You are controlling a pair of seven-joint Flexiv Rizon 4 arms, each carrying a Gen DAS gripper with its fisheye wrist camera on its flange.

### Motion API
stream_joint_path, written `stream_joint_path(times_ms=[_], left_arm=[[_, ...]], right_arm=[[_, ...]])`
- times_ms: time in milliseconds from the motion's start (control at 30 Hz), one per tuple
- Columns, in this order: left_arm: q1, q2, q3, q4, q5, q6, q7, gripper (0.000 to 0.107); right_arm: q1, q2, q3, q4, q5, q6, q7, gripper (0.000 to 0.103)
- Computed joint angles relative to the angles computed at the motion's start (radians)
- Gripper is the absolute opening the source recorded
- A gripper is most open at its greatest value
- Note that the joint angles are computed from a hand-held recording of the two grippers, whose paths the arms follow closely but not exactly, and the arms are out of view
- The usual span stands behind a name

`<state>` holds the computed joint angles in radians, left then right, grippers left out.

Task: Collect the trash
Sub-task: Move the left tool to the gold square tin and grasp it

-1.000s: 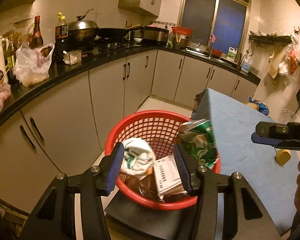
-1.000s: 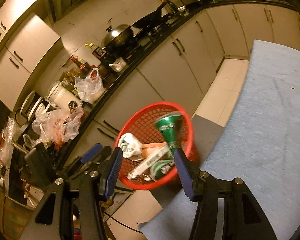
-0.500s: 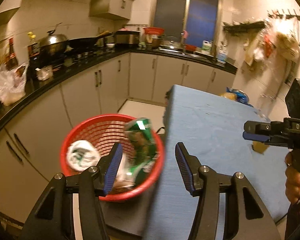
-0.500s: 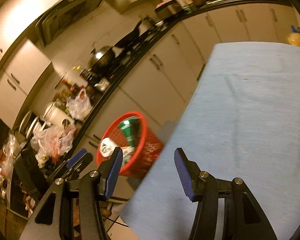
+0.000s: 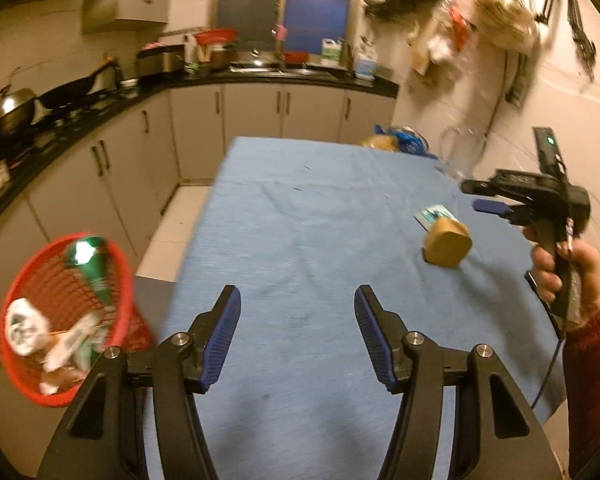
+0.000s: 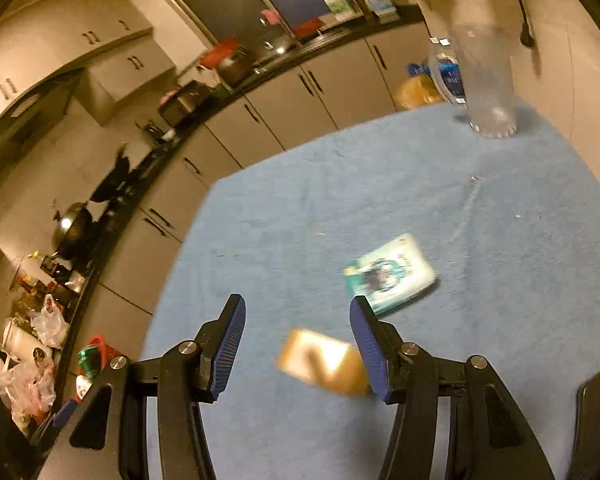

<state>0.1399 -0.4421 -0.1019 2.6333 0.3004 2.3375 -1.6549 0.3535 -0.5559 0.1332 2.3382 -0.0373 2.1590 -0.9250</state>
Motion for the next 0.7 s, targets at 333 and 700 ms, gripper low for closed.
stream_joint_path(times_ms=[333,700], left_arm=[[-0.085,-0.017,-0.059,-0.093,-0.081,-0.139,-0.002,0.059],[-0.039,-0.116,-0.206,-0.235,-0.006,-0.262,0.011,0.082]], right_arm=[[-0.241,-0.073,0.182,0.038,-0.348,0.056,0.080,0.060],[-0.149,0.004,0.060,0.132,-0.190,0.143,0.080,0.060]])
